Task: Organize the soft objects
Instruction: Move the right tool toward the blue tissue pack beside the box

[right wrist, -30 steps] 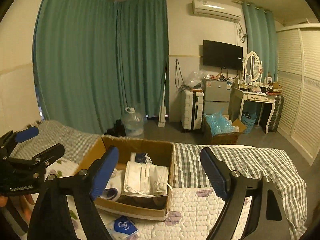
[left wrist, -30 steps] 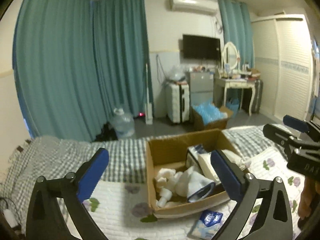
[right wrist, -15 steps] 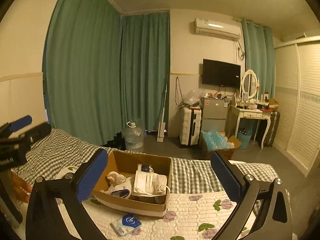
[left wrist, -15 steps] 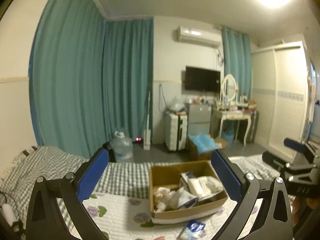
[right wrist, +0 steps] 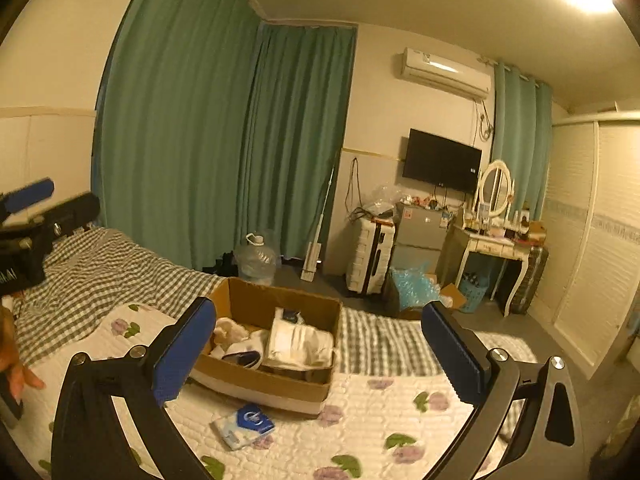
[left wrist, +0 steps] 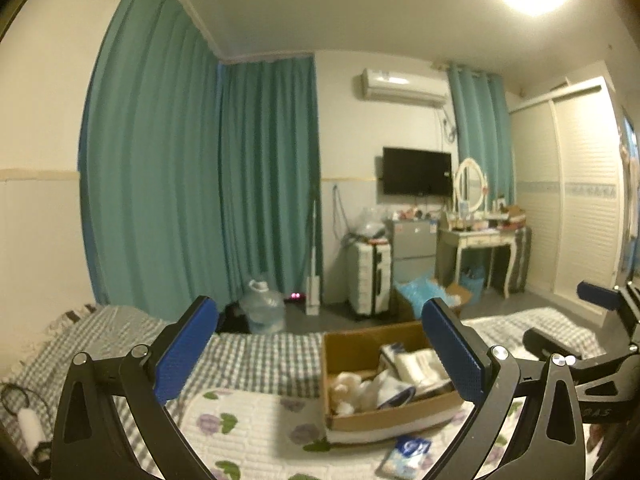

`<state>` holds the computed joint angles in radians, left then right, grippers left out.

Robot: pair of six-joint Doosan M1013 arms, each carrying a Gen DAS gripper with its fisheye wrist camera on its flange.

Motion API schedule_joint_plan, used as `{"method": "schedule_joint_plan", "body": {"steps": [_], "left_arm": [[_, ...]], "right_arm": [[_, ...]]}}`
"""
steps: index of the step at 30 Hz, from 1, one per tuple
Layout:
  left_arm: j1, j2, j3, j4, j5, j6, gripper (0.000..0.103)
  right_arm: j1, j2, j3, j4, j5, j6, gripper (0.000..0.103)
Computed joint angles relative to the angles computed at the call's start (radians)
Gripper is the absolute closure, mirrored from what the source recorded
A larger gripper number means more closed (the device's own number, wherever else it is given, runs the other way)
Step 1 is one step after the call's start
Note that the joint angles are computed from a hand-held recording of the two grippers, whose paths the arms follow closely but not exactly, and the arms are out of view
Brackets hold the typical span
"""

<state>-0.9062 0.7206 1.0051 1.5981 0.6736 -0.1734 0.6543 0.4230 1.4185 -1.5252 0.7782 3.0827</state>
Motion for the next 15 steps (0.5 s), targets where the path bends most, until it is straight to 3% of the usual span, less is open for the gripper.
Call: {"method": "schedule_joint_plan", "body": {"steps": [4, 8, 15], "left_arm": [[0.006, 0.010, 0.007, -0.039, -0.015, 0.012, 0.000], [0.011, 0.024, 0.000, -0.107, -0.021, 0.065, 0.000], [0.027, 0.066, -0.029, -0.270, -0.037, 0.202, 0.000]], "right_arm": [[0.011, 0.015, 0.045, -0.173, 0.052, 0.203, 0.000], [-0.011, 0.027, 0.036, -0.059, -0.040, 0.142, 0.000], [-0.049, 0.090, 0.000, 0.123, -0.117, 0.055, 0.000]]}}
